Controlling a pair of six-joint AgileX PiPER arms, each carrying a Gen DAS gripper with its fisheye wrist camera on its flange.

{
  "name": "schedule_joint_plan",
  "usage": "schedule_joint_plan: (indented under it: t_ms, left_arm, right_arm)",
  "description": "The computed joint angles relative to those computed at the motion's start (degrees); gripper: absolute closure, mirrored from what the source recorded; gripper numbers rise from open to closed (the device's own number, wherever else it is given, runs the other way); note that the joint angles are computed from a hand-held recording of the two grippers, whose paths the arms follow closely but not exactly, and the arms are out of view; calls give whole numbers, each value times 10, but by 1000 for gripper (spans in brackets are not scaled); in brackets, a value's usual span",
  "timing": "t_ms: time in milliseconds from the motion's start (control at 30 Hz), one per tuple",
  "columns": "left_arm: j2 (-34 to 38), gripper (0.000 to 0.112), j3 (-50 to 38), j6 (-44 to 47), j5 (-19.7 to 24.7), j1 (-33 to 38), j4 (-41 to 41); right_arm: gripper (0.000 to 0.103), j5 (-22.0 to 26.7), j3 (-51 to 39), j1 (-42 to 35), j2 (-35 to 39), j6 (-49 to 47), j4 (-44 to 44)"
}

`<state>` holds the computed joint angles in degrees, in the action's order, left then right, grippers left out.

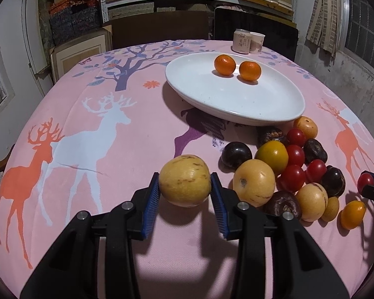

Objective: Organize fruits
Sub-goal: 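Carry the speckled fruit and tomato onto the white plate and open both tools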

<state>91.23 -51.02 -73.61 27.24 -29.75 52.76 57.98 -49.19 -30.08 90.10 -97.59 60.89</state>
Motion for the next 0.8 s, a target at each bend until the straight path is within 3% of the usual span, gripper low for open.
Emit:
schedule_joint_plan:
  t_ms: [267,433,667,800]
  left_arm:
    - [-6,73,6,-8,-10,5,4]
    - [-16,73,11,-10,-7,1,3]
    - [-10,73,-58,142,-1,13,-116]
    - [62,73,-182,262,25,44,-211]
  right_arm:
    - [74,3,5,-4,-3,-7,5]
    - [74,-7,-19,11,7,51,-25]
    - [74,9,-152,67,51,199,-72]
    - [73,-10,-266,123,102,289,-79]
